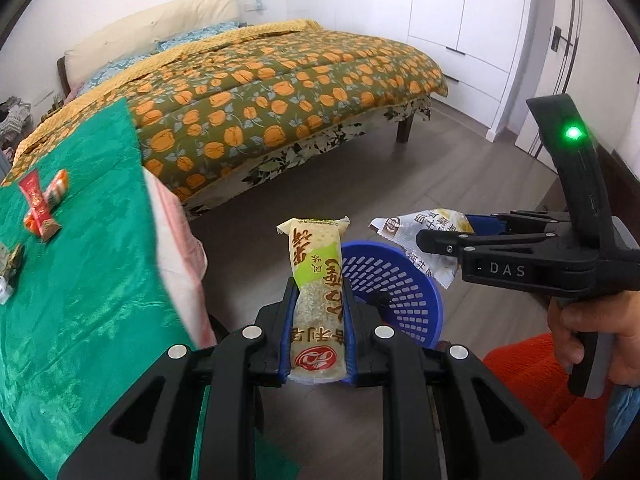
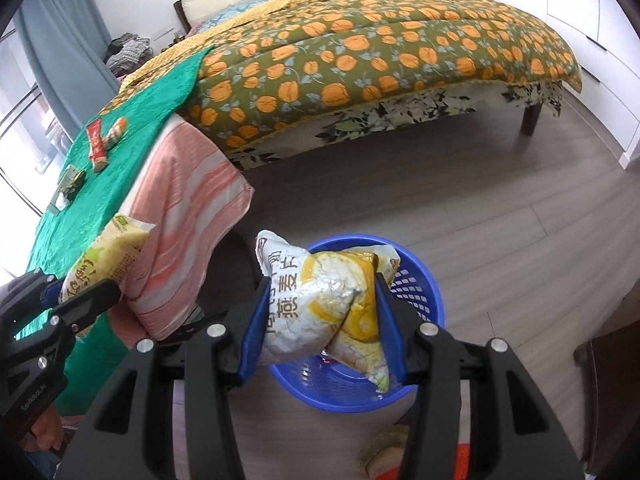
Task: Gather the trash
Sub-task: 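Carry the snack bar and snack bag over the wastebasket and open both tools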
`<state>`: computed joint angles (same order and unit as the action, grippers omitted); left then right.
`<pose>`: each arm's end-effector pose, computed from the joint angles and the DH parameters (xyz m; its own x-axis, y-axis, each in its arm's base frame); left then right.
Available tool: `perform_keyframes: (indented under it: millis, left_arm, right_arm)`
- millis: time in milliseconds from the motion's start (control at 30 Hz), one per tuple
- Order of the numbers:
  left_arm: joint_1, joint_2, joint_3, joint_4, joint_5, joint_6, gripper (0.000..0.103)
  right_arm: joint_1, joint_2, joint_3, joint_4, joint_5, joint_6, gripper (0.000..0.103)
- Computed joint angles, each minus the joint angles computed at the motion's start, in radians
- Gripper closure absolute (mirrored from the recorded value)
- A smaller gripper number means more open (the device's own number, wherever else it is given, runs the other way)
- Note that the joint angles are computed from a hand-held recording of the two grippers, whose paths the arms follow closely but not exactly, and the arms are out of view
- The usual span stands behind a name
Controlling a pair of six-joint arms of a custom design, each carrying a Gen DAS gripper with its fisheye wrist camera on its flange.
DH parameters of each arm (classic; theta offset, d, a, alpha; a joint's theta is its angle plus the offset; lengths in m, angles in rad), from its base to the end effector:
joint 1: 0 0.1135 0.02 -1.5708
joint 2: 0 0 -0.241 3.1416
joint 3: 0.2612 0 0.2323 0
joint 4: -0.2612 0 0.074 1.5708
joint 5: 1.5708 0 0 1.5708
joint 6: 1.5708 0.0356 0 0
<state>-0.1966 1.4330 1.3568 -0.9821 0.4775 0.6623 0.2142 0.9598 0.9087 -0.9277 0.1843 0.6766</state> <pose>0.2587 -0.0682 0.3029 -0.4314 0.6428 -0.6330 0.8367 0.5475 -0.0143 0.1673 0.0297 0.2689 -0.7005 0.4776 -0.5303 0.4227 0.8764 0.2308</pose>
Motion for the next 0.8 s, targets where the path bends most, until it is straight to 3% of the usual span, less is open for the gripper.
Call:
perform_keyframes:
  millis: [300, 433, 667, 733, 767, 800]
  left_arm:
    - [-0.139, 0.135, -0.027, 0.034, -0.026, -0.125, 0.083]
    - [-0.204, 0.225, -0.039, 0.098, -0.051, -0.204, 0.083]
    - [-0.294, 0.36, -0.048, 0.226, -0.111, -0.296, 0.082]
    - [-0.316, 0.402, -0.048, 0.272, -0.121, -0.309, 0.076]
    - [-0.327, 0.428, -0.041, 0.292, -0.133, -0.315, 0.056]
    - [-0.33, 0.446, -0.041, 0.307, -0.144, -0.318, 0.039]
  right_arm:
    - [-0.223, 0.013, -0.058, 0.053, -0.15, -0.089, 0.055]
    - [-0.352, 0.039, -0.118, 0.115, -0.251, -0.12, 0.055]
    - [-0.456, 0.11, -0.201, 0.228, -0.327, -0.152, 0.055]
    - [-0.498, 0.145, -0.236, 0.293, -0.358, -0.154, 0.052]
    - [-0.513, 0.158, -0.249, 0.317, -0.373, -0.153, 0.047]
    - [-0.542, 0.174, -0.267, 0.35, -0.403, -0.154, 0.029]
